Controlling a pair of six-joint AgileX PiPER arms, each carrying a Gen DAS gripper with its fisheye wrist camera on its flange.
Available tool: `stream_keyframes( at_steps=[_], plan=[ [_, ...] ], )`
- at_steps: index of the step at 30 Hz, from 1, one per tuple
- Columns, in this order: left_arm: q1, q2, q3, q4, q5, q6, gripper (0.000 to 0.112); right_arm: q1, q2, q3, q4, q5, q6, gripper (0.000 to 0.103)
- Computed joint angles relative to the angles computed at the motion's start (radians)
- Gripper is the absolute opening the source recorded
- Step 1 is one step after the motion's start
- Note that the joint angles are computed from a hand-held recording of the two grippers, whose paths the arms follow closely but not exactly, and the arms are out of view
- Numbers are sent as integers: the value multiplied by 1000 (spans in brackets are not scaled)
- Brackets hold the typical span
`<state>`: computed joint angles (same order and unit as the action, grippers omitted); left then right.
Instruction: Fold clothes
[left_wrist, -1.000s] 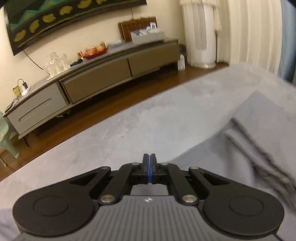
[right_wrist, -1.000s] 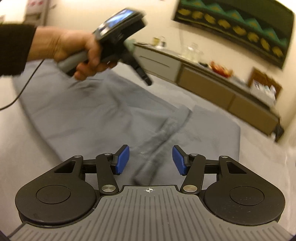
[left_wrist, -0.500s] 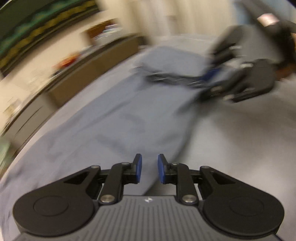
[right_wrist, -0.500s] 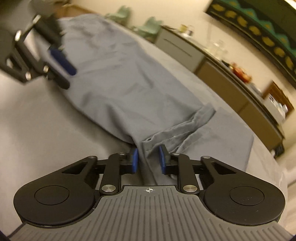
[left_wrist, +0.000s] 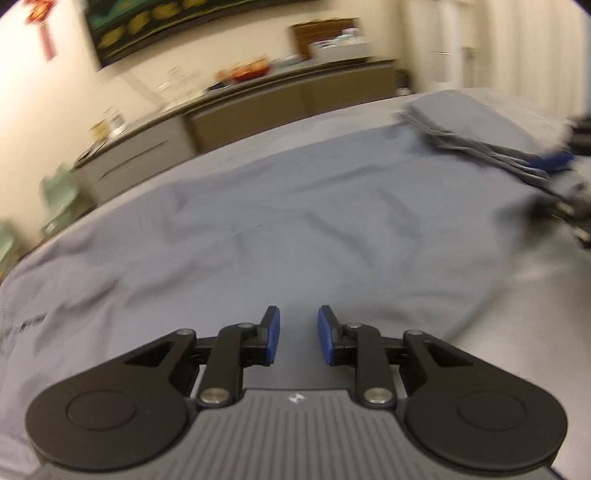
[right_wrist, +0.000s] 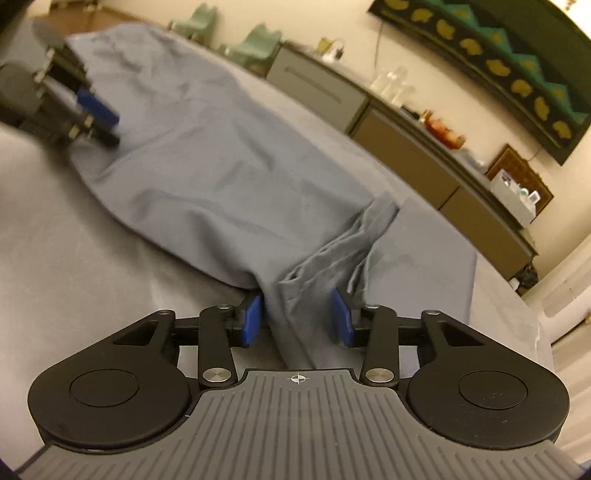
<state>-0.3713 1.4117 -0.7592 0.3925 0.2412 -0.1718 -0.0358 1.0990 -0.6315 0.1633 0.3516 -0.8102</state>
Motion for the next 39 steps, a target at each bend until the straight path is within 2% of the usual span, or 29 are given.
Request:
stream_keyframes(
  at_steps=[1, 3, 6, 7, 8, 9, 11, 13, 14, 16, 19, 23, 25, 28, 30, 32, 33, 34, 36, 38, 39],
  plan=[
    [29, -2, -11, -100, 16, 98, 24, 4, 2, -22, -14, 48, 13, 43],
    [90, -31, -42, -300, 80, 298, 24, -30, -22, -95, 79, 214, -79, 40],
    [240, -29, -117, -538, 158, 598, 25, -207, -48, -170, 379, 421, -364, 40],
    [287, -21, -143, -589, 178, 675, 25, -266, -43, -177, 470, 457, -433, 43],
    [328, 9, -178, -602, 200, 711, 25, -304, -19, -178, 521, 454, -462, 46],
    [360, 52, -221, -581, 223, 708, 25, -314, 16, -175, 533, 410, -459, 45],
    [399, 158, -305, -471, 227, 628, 27, -310, 94, -178, 488, 305, -387, 45],
    [443, 232, -384, -482, 217, 642, 32, -314, 184, -193, 427, 214, -303, 45],
    [462, 271, -443, -487, 241, 634, 38, -328, 217, -206, 417, 206, -288, 45],
    [498, 338, -552, -492, 291, 610, 26, -359, 268, -230, 467, 206, -331, 53],
    [546, 383, -656, -495, 348, 580, 19, -369, 315, -280, 473, 244, -301, 56],
    [557, 328, -651, -491, 378, 574, 20, -462, 384, -414, 554, 441, -240, 56],
    [558, 286, -626, -499, 388, 562, 22, -507, 389, -435, 610, 466, -191, 57],
    [577, 212, -569, -567, 414, 580, 22, -539, 330, -390, 666, 468, -145, 57],
    [590, 139, -520, -607, 418, 593, 21, -500, 273, -325, 664, 416, -157, 57],
    [633, 63, -493, -758, 465, 671, 21, -431, 246, -297, 579, 400, -131, 55],
    [652, 12, -464, -830, 477, 690, 21, -420, 228, -276, 576, 422, -154, 51],
    [665, -47, -423, -873, 492, 697, 22, -415, 170, -219, 592, 403, -147, 48],
    [688, -143, -371, -911, 561, 686, 23, -382, 69, -133, 536, 359, -14, 61],
    [723, -185, -353, -997, 655, 694, 25, -337, 14, -87, 414, 337, 186, 59],
    [745, -206, -341, -1048, 702, 700, 26, -267, -16, -95, 314, 300, 281, 59]
  ],
)
